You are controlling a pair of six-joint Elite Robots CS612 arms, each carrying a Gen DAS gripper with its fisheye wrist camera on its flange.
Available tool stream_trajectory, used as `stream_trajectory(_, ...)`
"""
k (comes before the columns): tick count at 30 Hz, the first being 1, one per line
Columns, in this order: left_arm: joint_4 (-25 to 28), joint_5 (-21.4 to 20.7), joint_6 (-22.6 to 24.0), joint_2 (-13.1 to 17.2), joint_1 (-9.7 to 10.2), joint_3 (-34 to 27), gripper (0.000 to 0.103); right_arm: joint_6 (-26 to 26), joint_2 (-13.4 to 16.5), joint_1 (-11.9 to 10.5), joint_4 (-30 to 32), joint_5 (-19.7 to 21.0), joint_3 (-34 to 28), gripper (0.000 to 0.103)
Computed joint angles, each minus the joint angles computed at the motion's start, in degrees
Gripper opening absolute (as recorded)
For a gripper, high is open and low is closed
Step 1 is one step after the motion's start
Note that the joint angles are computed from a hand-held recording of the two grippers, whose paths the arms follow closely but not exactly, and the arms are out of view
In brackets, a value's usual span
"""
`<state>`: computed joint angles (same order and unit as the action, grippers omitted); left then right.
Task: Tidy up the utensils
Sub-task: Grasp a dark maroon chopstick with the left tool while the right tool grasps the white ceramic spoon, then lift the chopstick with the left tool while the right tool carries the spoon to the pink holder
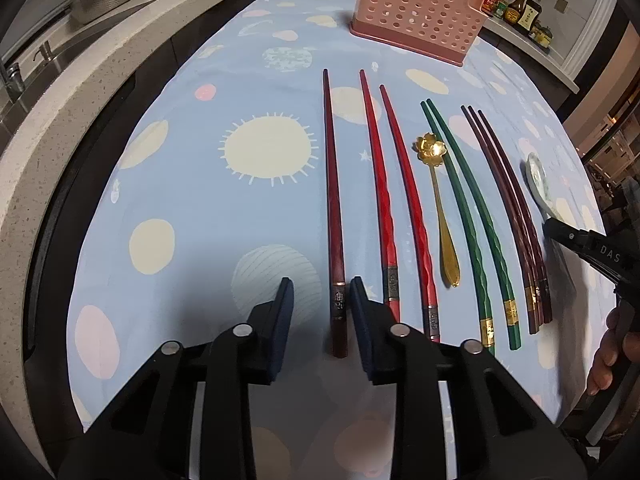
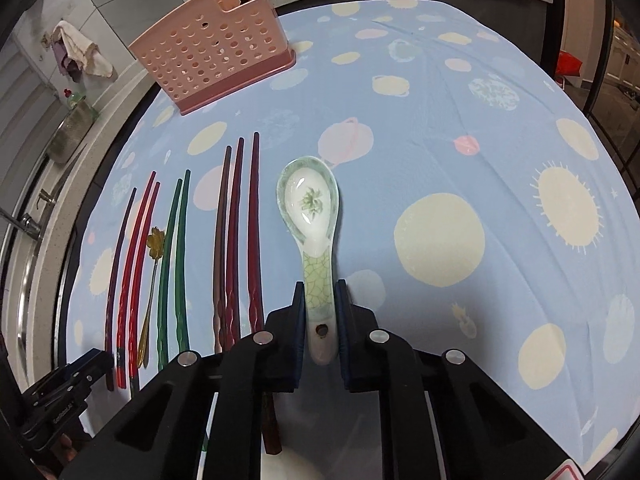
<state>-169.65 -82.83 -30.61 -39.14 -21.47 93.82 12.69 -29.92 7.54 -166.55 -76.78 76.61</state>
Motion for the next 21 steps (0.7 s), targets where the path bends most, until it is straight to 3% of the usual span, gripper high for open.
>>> stream_trajectory(1, -0.5, -1.0, 0.1, 0.1, 0.13, 0.0, 0.011, 0.0, 0.0, 0.0, -0.1, 0.1, 0.0, 0.013)
stream_trajectory(2, -0.7, -2.0, 0.2, 0.1, 0.23, -0.1, 0.008, 0.0, 0.0, -0.1, -0.3, 0.3, 0.1, 0.013)
stream_trajectory(8, -0.5, -1.9, 0.7, 0.5, 0.03, -0.6, 0.008, 0.6, -0.2, -0.3, -0.2, 1.1, 0.4, 0.013)
stream_trajectory(12, -0.6, -2.7, 0.4, 0.5, 0.29, -0.7, 0.008, 4.0, -0.6, -1.1, -1.4, 4.5, 1.1, 0.020)
stream_trajectory(21, -1.4, -2.9, 0.2, 0.7, 0.29, -0.5, 0.008, 5.7, -0.1, -1.6, -1.8, 6.9, 0.6, 0.015)
